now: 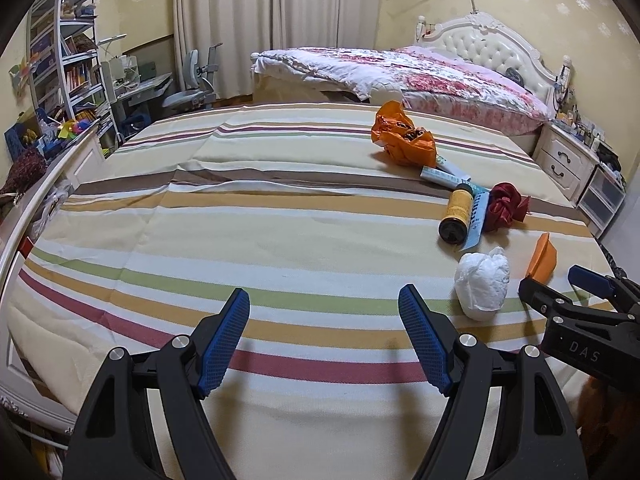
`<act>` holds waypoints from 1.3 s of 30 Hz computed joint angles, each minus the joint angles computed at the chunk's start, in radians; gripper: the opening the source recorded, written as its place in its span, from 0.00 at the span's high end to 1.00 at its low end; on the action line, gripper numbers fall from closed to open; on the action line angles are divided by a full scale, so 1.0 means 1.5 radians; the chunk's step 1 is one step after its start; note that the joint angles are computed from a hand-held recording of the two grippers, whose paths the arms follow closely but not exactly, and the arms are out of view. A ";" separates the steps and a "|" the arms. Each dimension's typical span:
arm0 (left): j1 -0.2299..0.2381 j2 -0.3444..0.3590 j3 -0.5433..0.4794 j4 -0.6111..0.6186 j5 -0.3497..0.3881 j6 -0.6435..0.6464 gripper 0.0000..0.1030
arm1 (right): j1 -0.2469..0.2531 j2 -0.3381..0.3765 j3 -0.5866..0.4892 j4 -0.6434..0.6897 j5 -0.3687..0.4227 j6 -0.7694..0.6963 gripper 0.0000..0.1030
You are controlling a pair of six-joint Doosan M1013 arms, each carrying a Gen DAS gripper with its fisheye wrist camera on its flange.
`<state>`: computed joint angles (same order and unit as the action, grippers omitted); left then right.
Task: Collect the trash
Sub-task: 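Lower the open right tool toward the orange folded paper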
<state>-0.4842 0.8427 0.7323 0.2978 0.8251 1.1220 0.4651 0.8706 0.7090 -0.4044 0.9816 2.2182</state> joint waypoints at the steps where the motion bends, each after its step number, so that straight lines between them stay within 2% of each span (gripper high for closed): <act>1: 0.000 0.000 -0.001 0.000 0.001 0.000 0.28 | 0.000 0.005 -0.010 0.001 0.007 -0.005 0.19; 7: -0.001 0.002 -0.004 -0.001 0.001 0.002 0.28 | -0.001 0.017 -0.032 0.005 0.022 -0.012 0.18; 10: -0.003 0.003 -0.007 -0.005 0.000 0.009 0.28 | 0.000 0.010 -0.019 -0.002 0.009 -0.007 0.27; 12: -0.004 0.005 -0.010 -0.007 0.000 0.014 0.28 | 0.000 0.006 -0.012 -0.007 0.003 -0.004 0.39; 15: -0.006 0.003 -0.010 -0.009 -0.004 0.021 0.28 | -0.001 -0.001 0.001 -0.011 -0.003 0.000 0.46; 26: -0.016 0.008 -0.024 -0.014 -0.002 0.043 0.28 | -0.010 -0.046 0.082 -0.031 -0.035 0.062 0.46; 38: -0.024 0.018 -0.041 -0.010 0.012 0.050 0.28 | -0.017 -0.029 0.054 0.003 -0.053 0.042 0.47; 39: -0.025 0.019 -0.042 -0.009 0.014 0.050 0.28 | -0.018 -0.029 0.053 0.002 -0.054 0.045 0.49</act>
